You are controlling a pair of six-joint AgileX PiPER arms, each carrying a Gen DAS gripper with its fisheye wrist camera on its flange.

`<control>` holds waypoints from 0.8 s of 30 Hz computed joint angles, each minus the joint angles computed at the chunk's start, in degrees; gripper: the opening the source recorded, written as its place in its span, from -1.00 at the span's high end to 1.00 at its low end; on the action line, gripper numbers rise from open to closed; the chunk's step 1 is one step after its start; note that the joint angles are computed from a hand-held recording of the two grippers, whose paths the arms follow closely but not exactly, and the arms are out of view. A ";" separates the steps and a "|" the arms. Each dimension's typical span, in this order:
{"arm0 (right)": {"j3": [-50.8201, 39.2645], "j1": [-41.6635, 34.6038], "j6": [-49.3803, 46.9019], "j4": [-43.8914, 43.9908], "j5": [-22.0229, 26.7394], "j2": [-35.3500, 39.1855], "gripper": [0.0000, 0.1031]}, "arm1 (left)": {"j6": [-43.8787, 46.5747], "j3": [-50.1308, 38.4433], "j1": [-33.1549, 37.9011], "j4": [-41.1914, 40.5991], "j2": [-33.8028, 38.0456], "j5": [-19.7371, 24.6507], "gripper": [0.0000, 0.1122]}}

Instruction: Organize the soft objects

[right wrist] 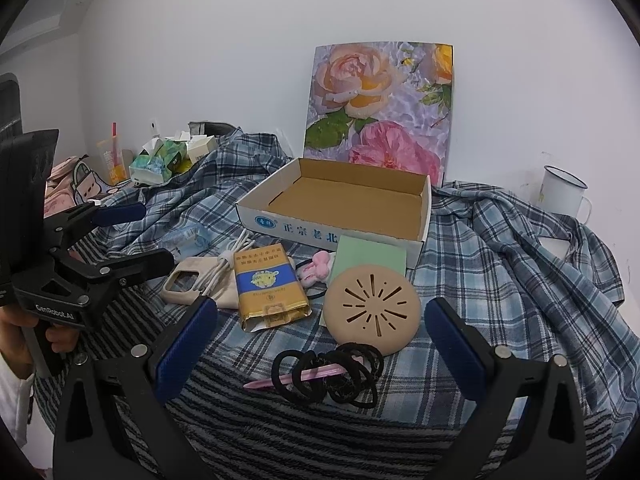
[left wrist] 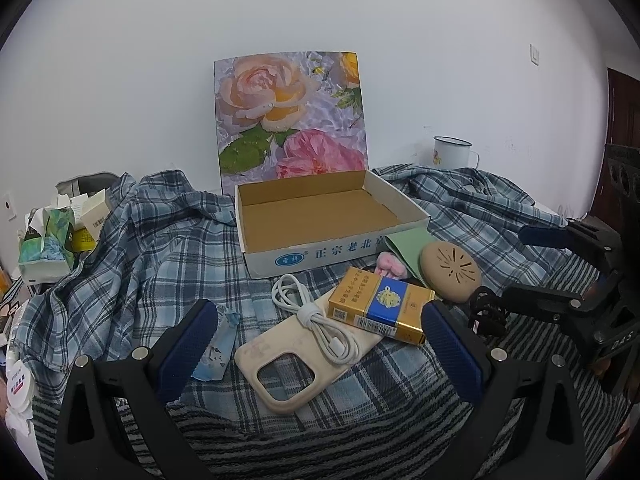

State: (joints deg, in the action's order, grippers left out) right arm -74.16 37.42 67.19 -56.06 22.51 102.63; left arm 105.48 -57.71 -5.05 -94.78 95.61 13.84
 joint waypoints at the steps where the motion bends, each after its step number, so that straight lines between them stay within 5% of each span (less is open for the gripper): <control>1: -0.42 -0.11 -1.04 1.06 0.11 0.25 -1.00 | -0.50 -0.04 -0.03 0.51 0.01 -0.07 -0.83; 24: -0.67 -0.30 -2.11 2.31 0.23 0.24 -1.00 | -3.81 -0.56 -0.05 3.91 0.04 -0.25 -0.83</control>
